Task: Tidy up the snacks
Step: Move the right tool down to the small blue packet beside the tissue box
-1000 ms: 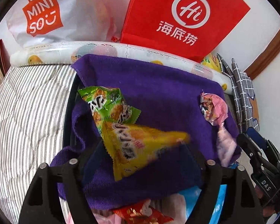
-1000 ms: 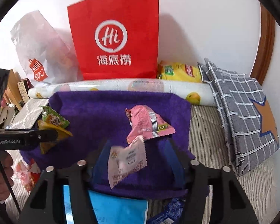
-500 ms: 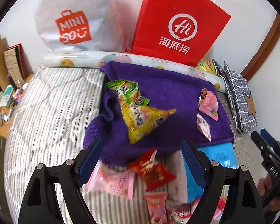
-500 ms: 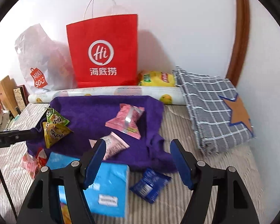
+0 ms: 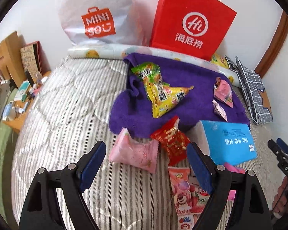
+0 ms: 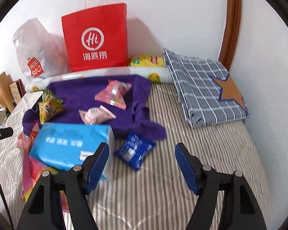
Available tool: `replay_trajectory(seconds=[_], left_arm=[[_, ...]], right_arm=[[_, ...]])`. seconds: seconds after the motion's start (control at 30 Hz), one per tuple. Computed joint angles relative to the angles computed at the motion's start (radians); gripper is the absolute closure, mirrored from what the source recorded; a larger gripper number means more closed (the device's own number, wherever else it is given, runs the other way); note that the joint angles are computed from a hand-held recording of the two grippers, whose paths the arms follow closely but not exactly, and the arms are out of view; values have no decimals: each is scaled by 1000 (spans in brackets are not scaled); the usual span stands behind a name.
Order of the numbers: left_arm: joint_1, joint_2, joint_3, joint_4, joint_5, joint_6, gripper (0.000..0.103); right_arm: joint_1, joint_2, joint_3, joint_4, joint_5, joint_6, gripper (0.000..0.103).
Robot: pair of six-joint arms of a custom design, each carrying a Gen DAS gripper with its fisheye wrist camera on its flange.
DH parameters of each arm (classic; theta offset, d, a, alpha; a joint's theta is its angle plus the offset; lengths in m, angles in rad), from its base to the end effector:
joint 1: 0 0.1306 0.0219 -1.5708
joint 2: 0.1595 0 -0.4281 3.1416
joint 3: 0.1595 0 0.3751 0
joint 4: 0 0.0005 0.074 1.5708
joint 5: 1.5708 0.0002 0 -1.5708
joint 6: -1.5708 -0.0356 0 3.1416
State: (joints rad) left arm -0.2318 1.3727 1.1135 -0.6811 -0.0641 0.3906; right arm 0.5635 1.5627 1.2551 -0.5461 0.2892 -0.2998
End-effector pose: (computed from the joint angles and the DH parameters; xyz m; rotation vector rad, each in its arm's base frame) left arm 0.4212 -0.0976 0.3737 -0.2258 2.5069 -0.1745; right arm 0.4410 0.2660 0.3586 -0.1838 2.3718 0.0582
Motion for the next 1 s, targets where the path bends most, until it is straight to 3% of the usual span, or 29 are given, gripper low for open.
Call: replay_trajectory(seconds=[0.13,0.37,0.67,1.0], left_arm=[[-6,8,3,-9,32,3,18],[-12,27,16,-7,19,5,18],[1,75,55,-30,14,-3,18],[11,95,63,-37,39,-2,18]], right_arm=[[-16,8,-13,12,-26,-11,39],[-48,57,8,27,-68,-15,52],[-88,140,75,15,-182,-45,53],[-99,195,122,-17,-231,-28,53]])
